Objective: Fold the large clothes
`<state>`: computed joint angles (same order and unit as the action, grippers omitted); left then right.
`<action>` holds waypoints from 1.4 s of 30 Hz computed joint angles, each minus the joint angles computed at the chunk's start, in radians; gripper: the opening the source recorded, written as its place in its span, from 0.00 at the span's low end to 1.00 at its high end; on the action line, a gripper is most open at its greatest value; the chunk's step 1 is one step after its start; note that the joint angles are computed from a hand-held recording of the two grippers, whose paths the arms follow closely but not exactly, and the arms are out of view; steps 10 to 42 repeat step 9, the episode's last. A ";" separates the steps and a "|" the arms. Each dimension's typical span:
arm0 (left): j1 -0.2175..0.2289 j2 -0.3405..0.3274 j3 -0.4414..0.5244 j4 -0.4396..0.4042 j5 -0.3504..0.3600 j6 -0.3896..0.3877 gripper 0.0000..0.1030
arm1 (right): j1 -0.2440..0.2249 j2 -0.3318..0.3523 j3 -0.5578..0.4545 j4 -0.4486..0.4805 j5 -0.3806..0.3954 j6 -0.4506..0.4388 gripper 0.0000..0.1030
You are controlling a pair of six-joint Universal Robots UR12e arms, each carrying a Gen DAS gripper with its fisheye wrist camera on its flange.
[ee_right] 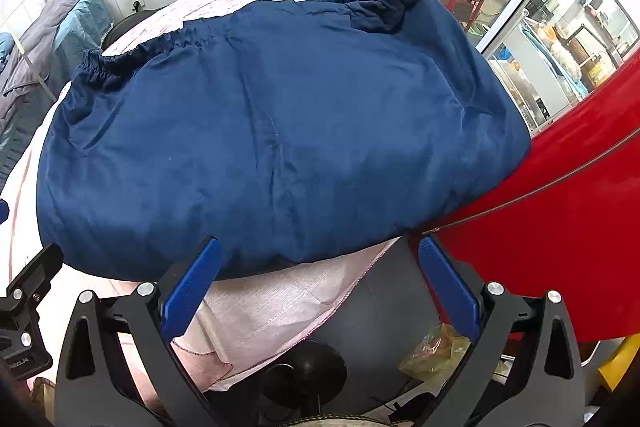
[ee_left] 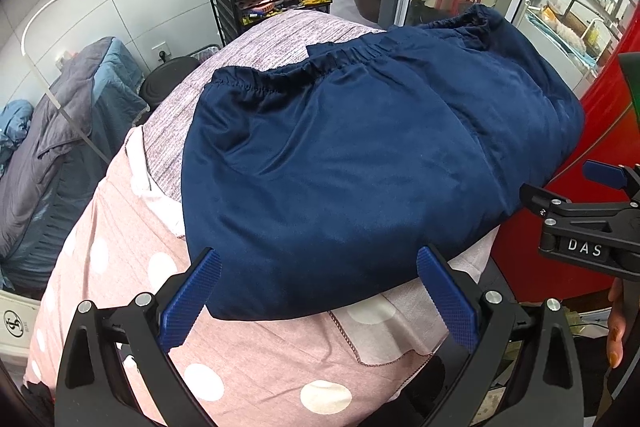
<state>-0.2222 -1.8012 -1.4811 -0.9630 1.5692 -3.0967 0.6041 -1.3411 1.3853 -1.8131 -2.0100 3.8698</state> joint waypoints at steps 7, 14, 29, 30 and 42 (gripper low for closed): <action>-0.002 -0.004 0.009 -0.022 0.000 0.009 0.94 | 0.001 0.001 -0.001 -0.001 -0.001 -0.002 0.95; -0.003 -0.004 0.008 -0.021 0.003 0.010 0.94 | 0.001 0.001 -0.001 0.000 -0.002 -0.003 0.95; -0.003 -0.004 0.008 -0.021 0.003 0.010 0.94 | 0.001 0.001 -0.001 0.000 -0.002 -0.003 0.95; -0.003 -0.004 0.008 -0.021 0.003 0.010 0.94 | 0.001 0.001 -0.001 0.000 -0.002 -0.003 0.95; -0.003 -0.004 0.008 -0.021 0.003 0.010 0.94 | 0.001 0.001 -0.001 0.000 -0.002 -0.003 0.95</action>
